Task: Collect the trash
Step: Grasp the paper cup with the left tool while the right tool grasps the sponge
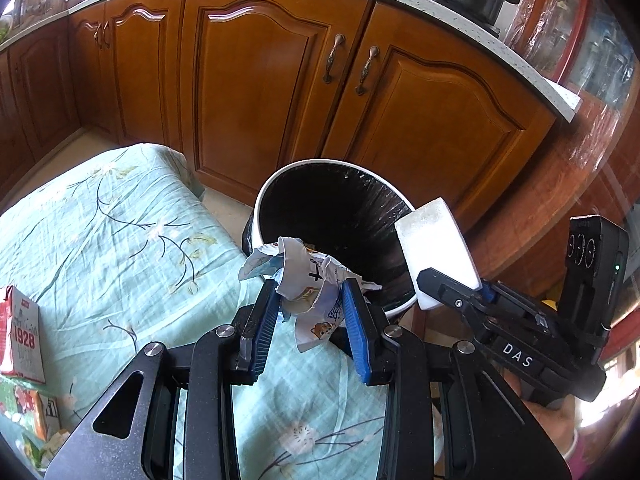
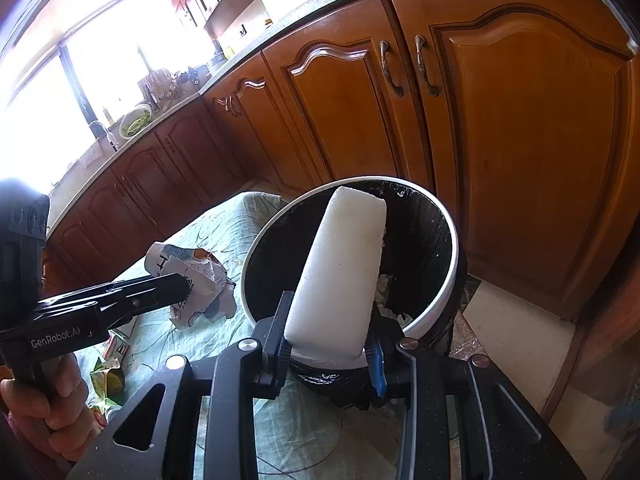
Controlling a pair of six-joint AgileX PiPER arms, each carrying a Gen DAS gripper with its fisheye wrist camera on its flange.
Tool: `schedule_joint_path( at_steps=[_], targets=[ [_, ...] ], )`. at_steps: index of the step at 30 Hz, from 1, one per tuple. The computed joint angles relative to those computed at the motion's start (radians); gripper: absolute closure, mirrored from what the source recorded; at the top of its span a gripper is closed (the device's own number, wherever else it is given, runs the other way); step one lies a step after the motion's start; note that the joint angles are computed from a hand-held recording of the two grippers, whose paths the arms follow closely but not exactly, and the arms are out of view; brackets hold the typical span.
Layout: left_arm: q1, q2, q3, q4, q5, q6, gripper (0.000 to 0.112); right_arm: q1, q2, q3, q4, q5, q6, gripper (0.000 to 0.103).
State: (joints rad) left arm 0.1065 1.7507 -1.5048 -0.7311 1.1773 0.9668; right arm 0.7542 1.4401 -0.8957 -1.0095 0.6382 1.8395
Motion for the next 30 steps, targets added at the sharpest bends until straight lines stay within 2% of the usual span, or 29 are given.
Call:
schedule_joint_path(
  at_steps=[13,26,30],
  targets=[
    [-0.096,0.052,-0.06,0.042,-0.052,-0.106,0.081,-0.112,0.04,-0.037,0.098,-0.047,-0.17,0.071],
    [-0.137,0.097,-0.081,0.08,-0.084,-0.141,0.081,-0.18,0.074,-0.051,0.169,-0.085,-0.274,0.07],
    [-0.156,0.109,-0.094,0.092,-0.09,-0.158,0.081,-0.207,0.083,-0.056,0.19,-0.097,-0.304,0.065]
  ],
)
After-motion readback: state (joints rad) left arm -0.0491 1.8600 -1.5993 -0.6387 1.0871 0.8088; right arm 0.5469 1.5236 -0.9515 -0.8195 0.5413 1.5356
